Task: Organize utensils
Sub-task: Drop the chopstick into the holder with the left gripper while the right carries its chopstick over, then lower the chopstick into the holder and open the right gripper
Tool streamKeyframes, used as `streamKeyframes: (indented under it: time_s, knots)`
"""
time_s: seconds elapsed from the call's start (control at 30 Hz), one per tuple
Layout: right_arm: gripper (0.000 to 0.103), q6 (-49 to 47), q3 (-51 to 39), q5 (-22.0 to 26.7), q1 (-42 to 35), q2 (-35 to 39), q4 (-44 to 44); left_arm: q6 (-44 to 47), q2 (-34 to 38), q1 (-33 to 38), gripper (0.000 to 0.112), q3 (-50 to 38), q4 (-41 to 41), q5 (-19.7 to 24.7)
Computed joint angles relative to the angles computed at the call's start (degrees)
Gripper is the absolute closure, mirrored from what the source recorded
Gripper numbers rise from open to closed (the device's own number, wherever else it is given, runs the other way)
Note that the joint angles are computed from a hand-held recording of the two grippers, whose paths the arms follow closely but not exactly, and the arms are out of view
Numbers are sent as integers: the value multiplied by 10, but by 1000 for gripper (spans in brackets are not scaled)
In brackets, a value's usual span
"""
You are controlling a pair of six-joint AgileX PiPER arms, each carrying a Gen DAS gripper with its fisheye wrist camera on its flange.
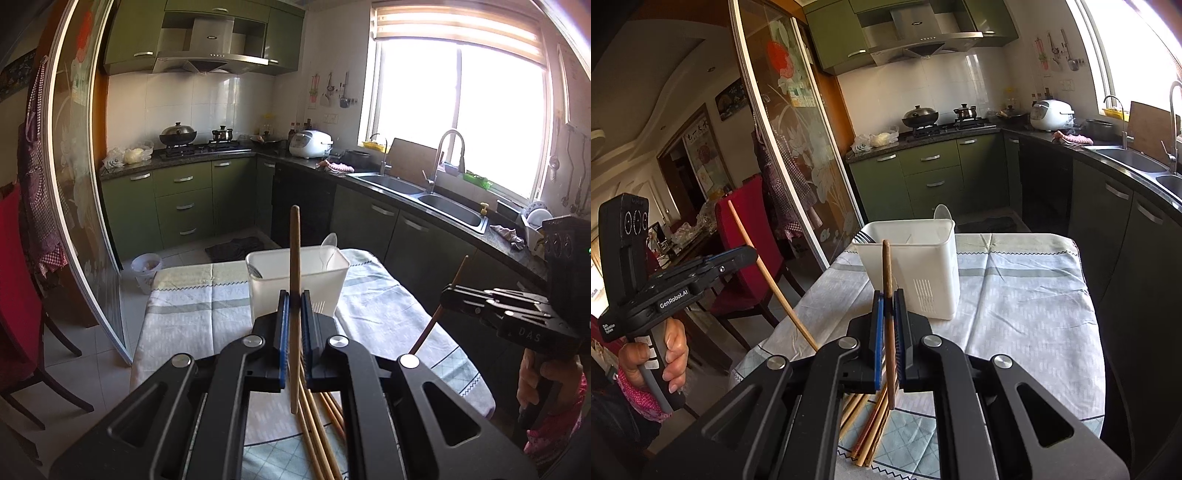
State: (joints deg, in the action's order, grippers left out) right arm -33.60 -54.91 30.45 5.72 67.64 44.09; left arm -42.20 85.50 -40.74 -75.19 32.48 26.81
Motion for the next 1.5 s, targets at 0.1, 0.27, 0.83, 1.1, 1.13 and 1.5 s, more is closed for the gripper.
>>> streamKeyframes:
  time_s: [0.1, 0.27, 0.83, 1.1, 1.13, 1.5]
  knots:
    - [97, 7, -40, 13, -7, 13, -4, 26, 23, 7, 106, -72, -9, 10]
    - [97, 22, -85, 18, -1, 30, -21, 35, 79, 22, 106, -197, 2, 9]
    - [97, 61, -164, 25, 0, 81, -61, 125, 324, 73, 106, -425, -84, 58]
    - [97, 106, -258, 22, 2, 131, -81, 170, 306, 88, 97, -372, -136, 49]
    - [97, 111, -276, 22, 1, 141, -80, 171, 298, 90, 88, -362, -140, 44]
    - [97, 297, -488, 20, 23, 299, -268, 142, 185, 98, 74, -218, -120, -14]
